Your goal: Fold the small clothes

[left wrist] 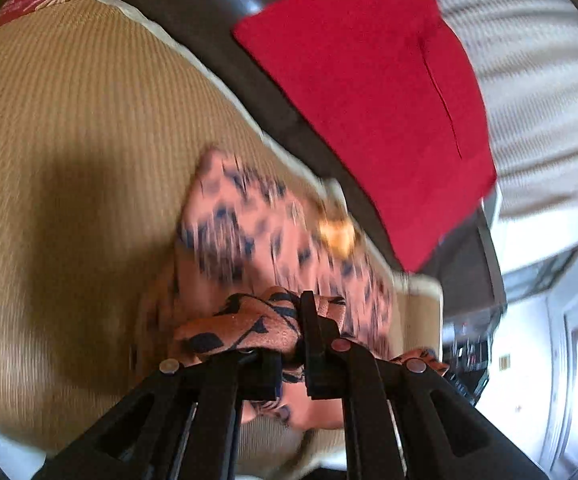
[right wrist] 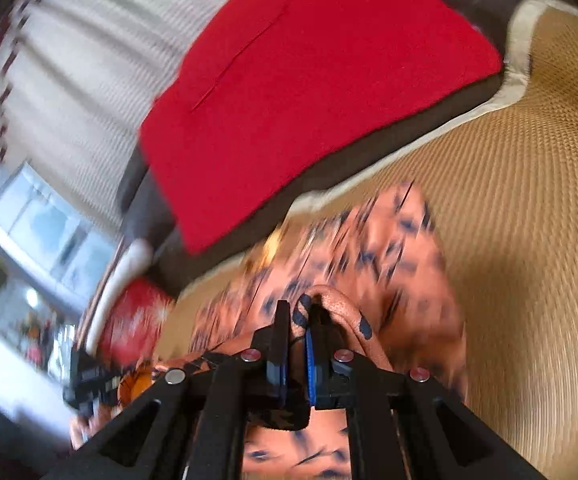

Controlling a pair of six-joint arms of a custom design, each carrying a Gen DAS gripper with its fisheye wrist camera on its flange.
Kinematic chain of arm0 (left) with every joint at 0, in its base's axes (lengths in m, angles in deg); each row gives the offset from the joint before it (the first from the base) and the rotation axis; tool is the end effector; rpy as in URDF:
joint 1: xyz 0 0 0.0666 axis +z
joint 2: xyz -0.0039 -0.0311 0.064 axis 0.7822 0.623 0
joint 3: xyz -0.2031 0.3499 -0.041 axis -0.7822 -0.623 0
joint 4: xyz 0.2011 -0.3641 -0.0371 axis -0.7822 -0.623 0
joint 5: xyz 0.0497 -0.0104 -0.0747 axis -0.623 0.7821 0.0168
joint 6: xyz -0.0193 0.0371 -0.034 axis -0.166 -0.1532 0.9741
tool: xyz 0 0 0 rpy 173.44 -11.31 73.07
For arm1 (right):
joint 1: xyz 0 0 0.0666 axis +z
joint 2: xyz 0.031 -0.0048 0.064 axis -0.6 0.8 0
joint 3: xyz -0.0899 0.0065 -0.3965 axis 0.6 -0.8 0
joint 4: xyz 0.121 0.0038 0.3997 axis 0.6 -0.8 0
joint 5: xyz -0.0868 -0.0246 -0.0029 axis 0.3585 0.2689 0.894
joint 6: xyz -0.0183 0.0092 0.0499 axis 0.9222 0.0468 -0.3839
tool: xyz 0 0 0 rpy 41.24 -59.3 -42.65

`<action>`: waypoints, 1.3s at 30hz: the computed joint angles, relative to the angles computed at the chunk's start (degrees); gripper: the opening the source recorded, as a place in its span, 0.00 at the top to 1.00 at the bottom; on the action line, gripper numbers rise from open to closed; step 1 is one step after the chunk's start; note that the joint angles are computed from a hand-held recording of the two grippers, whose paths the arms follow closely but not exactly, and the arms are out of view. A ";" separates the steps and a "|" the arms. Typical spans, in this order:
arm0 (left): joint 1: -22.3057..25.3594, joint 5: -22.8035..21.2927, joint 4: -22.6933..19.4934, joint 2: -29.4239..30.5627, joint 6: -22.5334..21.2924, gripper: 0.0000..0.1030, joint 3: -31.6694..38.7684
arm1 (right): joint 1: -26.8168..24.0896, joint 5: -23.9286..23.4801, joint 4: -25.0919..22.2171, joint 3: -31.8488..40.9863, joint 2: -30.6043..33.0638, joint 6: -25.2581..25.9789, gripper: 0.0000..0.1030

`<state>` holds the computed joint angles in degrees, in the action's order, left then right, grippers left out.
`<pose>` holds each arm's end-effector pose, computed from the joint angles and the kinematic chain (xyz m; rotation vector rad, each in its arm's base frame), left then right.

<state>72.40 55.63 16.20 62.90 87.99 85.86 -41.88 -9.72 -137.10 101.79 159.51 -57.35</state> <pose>0.2488 0.0689 0.5152 -0.7702 2.2663 -0.9997 0.4136 -0.0134 0.5886 0.1468 2.2547 0.9636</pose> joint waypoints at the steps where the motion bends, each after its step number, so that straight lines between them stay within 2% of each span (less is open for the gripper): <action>1: 0.24 -0.68 3.19 1.91 2.20 0.93 0.09 | 0.29 1.87 3.77 0.51 2.16 -3.48 0.93; 3: 0.23 -1.67 8.60 4.56 6.23 0.93 -0.22 | -0.35 3.27 6.67 1.86 5.03 -6.87 0.93; 5: -2.06 -4.83 15.40 7.56 10.56 0.93 -0.71 | 0.41 5.28 10.45 3.20 8.87 -11.05 0.93; 8: -5.22 -9.98 20.80 9.71 12.59 0.92 -1.79 | 1.77 6.94 13.46 4.93 12.76 -14.51 0.93; 10: -7.83 -15.10 18.69 12.70 10.88 0.92 -0.28 | 2.96 8.38 15.91 5.67 14.85 -17.59 0.93; 11: -8.61 -16.42 16.73 14.42 9.28 0.92 0.96 | 3.49 9.47 15.86 6.60 16.17 -19.03 0.93; 12: -8.85 -16.75 16.75 14.77 9.14 0.92 1.03 | 3.69 9.86 15.46 7.14 16.87 -19.96 0.92; 15: -7.37 -14.19 19.77 14.21 13.22 0.91 -0.51 | 3.34 8.33 14.10 8.51 19.21 -24.74 0.91; 17: -6.05 -12.67 22.02 13.26 14.78 0.91 -1.72 | 2.53 6.58 15.66 7.16 18.72 -28.80 0.89; 18: -5.60 -12.47 22.99 12.62 15.44 0.91 -2.23 | 2.27 6.85 15.87 6.69 18.25 -29.58 0.84; 19: -5.08 -11.72 24.34 11.74 16.61 0.91 -2.99 | 2.12 9.12 16.16 5.95 17.15 -30.60 0.66; 20: -4.57 -10.67 25.91 10.69 17.99 0.88 -3.84 | 1.83 11.06 17.38 4.71 15.66 -31.62 0.37; 21: -4.23 -10.13 26.88 9.90 18.68 0.84 -4.38 | 1.50 12.07 18.51 3.61 14.40 -32.56 0.22; 22: -3.83 -10.03 28.65 8.41 19.67 0.70 -5.31 | 1.04 13.73 20.93 1.41 12.10 -34.44 0.14; 23: -3.42 -10.68 29.99 7.05 20.32 0.47 -6.04 | 0.60 14.27 22.99 -0.67 9.84 -35.69 0.14; 25: -2.53 -16.25 33.77 1.99 23.43 0.20 -8.51 | 0.08 11.72 21.25 -1.34 7.86 -33.93 0.14; 27: -1.35 -19.45 35.81 -1.83 26.45 0.18 -10.29 | -0.16 9.69 18.92 -1.97 5.72 -30.52 0.15; 28: -0.69 -19.91 33.85 -3.23 26.86 0.18 -10.07 | -0.43 8.58 17.67 -2.73 4.09 -27.85 0.15; 29: -0.83 -19.88 29.90 -3.34 24.88 0.18 -8.74 | -0.76 7.74 16.74 -3.82 2.47 -26.09 0.15; 30: -2.19 -19.62 23.36 -2.96 19.01 0.18 -6.52 | -0.42 7.45 15.88 -5.03 0.82 -25.10 0.15; 31: -3.62 -19.87 19.70 -2.95 15.84 0.18 -5.42 | -0.10 6.80 14.39 -6.29 -0.77 -24.18 0.16; 32: -6.23 -20.12 17.93 -4.63 15.16 0.18 -5.96 | 0.08 5.81 13.36 -7.47 -2.03 -23.56 0.18; 34: -11.09 -17.36 17.67 -7.99 17.86 0.18 -8.46 | 0.58 3.63 11.99 -10.33 -4.66 -23.60 0.20; 35: -14.03 -17.31 17.16 -9.41 19.97 0.18 -9.59 | 0.92 2.70 11.14 -11.66 -5.63 -24.34 0.23; 37: -21.00 -20.40 17.44 -12.13 25.40 0.18 -12.21 | 1.86 3.68 9.24 -13.24 -6.58 -25.07 0.27; 39: -26.22 -21.08 18.17 -13.37 30.59 0.18 -14.52 | 2.27 3.98 9.18 -14.16 -6.72 -26.99 0.34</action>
